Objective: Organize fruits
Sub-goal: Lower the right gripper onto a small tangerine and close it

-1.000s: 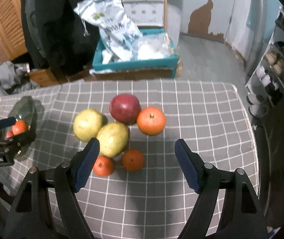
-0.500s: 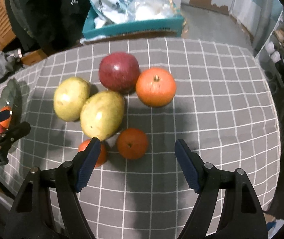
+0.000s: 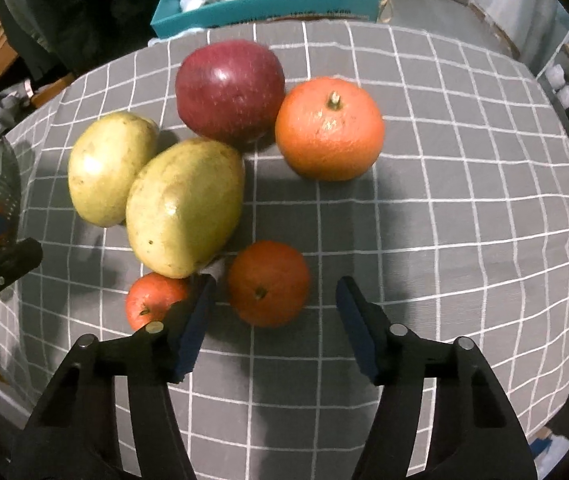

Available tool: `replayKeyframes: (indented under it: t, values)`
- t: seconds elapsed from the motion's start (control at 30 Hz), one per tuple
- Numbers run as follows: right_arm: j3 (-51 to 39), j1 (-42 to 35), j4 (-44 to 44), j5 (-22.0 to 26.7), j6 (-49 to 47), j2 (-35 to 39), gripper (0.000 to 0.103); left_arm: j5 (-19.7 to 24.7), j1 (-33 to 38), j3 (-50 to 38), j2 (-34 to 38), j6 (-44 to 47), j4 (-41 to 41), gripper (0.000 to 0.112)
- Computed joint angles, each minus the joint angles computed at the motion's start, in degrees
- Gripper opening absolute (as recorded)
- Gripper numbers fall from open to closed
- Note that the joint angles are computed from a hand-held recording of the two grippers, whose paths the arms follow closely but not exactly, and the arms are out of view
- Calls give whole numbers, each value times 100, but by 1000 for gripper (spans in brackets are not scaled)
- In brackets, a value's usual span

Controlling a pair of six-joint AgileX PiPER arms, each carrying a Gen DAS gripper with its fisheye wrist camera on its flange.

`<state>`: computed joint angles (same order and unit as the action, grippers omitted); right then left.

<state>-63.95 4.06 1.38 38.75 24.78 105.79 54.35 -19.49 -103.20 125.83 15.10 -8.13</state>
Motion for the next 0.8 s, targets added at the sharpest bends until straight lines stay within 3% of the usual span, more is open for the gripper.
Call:
replayKeyframes:
  t: [0.17, 0.5, 0.8]
  values:
    - [-24, 42, 32, 17, -104, 126, 46, 87, 23, -131, 80, 8, -103, 99]
    - [24, 177, -1143, 112, 845, -258, 44, 501, -68, -936, 556, -111, -357, 99]
    - [176, -102, -1019, 53, 691, -443, 44, 709, -339, -1584, 978, -1, -168, 99]
